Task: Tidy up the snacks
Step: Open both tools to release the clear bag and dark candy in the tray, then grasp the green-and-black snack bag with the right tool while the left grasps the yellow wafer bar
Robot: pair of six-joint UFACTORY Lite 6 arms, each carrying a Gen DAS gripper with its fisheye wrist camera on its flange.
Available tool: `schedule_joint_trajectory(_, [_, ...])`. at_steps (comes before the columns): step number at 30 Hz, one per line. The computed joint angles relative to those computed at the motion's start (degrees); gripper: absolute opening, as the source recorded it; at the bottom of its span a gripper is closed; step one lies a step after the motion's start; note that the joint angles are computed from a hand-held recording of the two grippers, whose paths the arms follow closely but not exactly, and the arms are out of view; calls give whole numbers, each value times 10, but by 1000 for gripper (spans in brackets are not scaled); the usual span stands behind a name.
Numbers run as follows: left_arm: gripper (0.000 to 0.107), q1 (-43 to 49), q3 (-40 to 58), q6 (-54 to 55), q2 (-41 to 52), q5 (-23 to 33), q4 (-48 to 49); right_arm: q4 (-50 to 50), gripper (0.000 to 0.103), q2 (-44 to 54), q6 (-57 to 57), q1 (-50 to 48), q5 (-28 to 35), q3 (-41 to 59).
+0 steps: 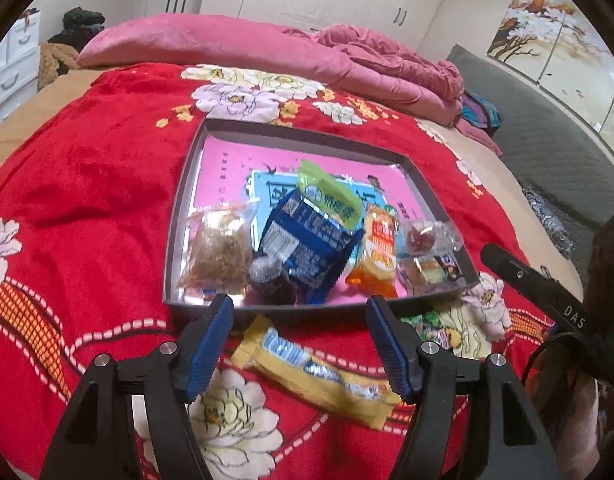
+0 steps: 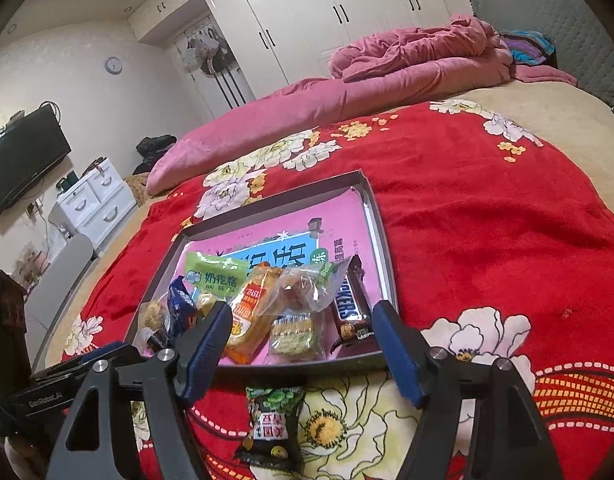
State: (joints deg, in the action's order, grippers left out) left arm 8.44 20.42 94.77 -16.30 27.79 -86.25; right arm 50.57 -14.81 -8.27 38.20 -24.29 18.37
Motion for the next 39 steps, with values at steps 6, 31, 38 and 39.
schedule_joint_trajectory(6, [70, -4, -21, -48, -12, -4, 47, 61, 72, -22, -55, 28, -2, -11])
schedule_joint_trajectory(31, [70, -49, -11, -82, 107, -3, -21, 102, 72, 109, -127, 102, 59, 40])
schedule_joint_trajectory(38, [64, -80, 11, -66, 143, -22, -80, 85, 67, 164, -117, 108, 65, 71])
schedule_joint_trajectory(39, [59, -80, 11, -65, 145, -25, -84, 78, 62, 174, -113, 107, 68, 77])
